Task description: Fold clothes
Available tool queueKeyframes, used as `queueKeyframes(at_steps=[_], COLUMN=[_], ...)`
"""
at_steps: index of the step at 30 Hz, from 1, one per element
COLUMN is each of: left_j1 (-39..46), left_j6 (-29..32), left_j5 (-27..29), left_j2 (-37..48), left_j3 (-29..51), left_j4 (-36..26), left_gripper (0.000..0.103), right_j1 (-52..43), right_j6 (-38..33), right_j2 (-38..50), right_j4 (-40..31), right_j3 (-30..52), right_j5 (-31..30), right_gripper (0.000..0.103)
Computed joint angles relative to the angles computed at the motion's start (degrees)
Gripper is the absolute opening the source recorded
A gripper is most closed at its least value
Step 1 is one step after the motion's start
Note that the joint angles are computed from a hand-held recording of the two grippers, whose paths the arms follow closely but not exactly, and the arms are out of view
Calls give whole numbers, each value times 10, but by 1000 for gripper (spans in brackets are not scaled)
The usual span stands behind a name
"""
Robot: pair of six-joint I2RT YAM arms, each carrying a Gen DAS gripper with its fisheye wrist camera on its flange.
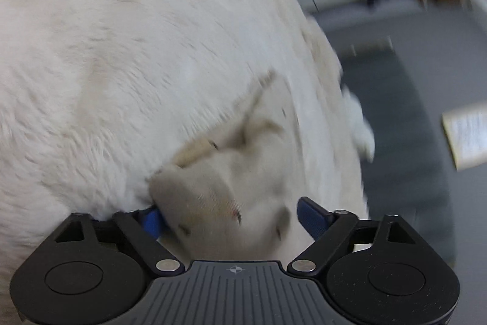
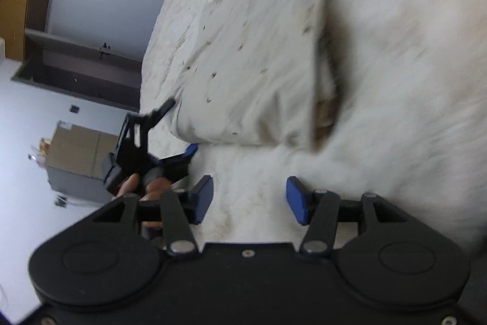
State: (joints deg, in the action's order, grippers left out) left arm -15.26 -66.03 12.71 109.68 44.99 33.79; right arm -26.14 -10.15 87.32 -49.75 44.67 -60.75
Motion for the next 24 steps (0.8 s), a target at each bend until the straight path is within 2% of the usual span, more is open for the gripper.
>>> queueKeyframes(at_steps=[2, 3, 4, 5, 6, 8, 12, 15, 16, 18, 19, 20, 22, 24], left_j1=[-4, -5, -5, -9, -12, -31, -60, -65, -60, -50, -50, -54, -63, -76], left_j6=[-25, -26, -25, -22, -22, -12, 0, 5, -2, -36, -47, -40, -20, 5], left_j5=[-15, -17, -20, -29, -32, -60, -99, -110, -103, -85, -84, -89, -100, -115], left_j2=[-8, -15, -23, -39, -44, -76, -110, -106, -102, -92, -93, -97, -105, -117], left_j3=[-27, -41, -53, -72, -77, -98, -119, -103, -99, -103, -107, -109, -109, -107], left_j4=[26, 35, 43, 49, 49, 36, 21, -1, -4, 18, 25, 22, 8, -12], left_gripper=[41, 39, 35, 34, 33, 32, 33, 37, 40, 44, 48, 50, 52, 59], right_j1=[51, 50, 47, 46, 35, 34, 14, -27, -46, -88, -114, -129, -171, -174], right_j6=[278, 395, 508, 526, 612, 613, 510, 383, 311, 155, 69, 26, -33, -49], right_j2=[-17, -17, -11, -9, 3, 14, -28, -65, -73, -78, -66, -64, -88, -76], right_j4=[249, 351, 454, 468, 522, 528, 459, 333, 258, 104, 31, -1, -13, -2], right_j3=[-75, -107, -137, -142, -162, -163, -162, -148, -129, -88, -61, -48, -31, -21], right_j5=[-21, -24, -21, -19, -4, -1, 14, 4, -1, -3, -4, 0, 26, 25], right_gripper=[51, 50, 44, 29, 25, 18, 13, 5, 0, 1, 8, 18, 39, 42])
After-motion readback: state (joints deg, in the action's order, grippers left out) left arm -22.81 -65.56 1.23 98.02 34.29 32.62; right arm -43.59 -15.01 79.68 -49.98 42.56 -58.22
